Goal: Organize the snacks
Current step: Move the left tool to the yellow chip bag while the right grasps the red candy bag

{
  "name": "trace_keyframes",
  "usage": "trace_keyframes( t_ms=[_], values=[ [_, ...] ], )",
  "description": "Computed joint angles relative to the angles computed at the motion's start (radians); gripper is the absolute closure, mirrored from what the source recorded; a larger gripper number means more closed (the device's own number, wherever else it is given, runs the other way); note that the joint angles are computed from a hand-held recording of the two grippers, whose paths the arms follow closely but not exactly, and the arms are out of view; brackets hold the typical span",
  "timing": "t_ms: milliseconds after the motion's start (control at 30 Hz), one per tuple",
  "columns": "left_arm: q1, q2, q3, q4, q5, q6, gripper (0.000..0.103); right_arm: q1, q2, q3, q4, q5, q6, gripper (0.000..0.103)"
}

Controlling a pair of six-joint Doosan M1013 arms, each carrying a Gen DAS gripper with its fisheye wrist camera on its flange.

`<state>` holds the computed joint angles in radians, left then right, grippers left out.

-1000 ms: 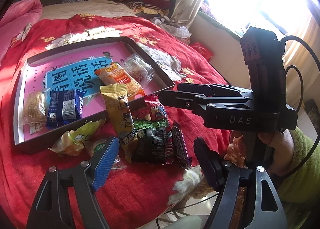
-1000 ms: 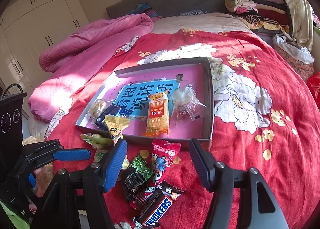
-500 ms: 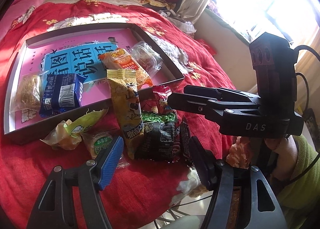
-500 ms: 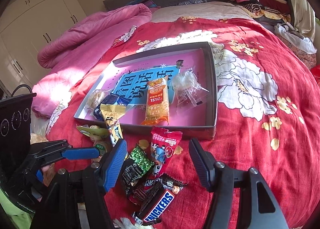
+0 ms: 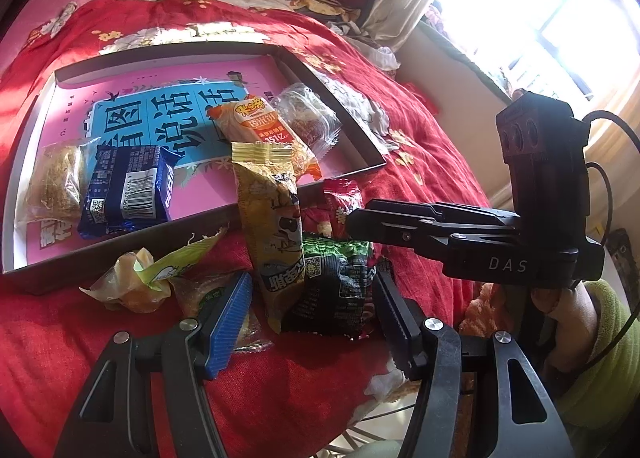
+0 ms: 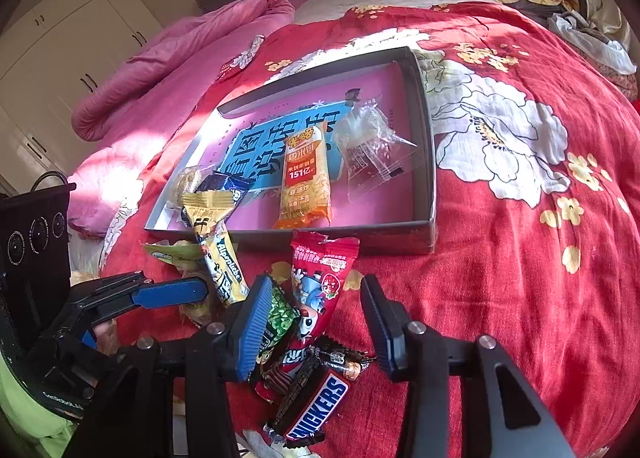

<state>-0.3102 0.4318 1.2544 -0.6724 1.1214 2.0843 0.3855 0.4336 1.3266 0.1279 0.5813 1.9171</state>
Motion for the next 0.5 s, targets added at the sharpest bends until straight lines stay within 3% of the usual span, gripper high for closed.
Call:
trace_keyframes(
  t_ms=[500],
  values=[
    [0.001,0.020,-0.022,-0.003,0.000,-0.031,0.040,-0.022,0.032,-0.024,0.136,0.031,-0.071,0.072]
  ],
)
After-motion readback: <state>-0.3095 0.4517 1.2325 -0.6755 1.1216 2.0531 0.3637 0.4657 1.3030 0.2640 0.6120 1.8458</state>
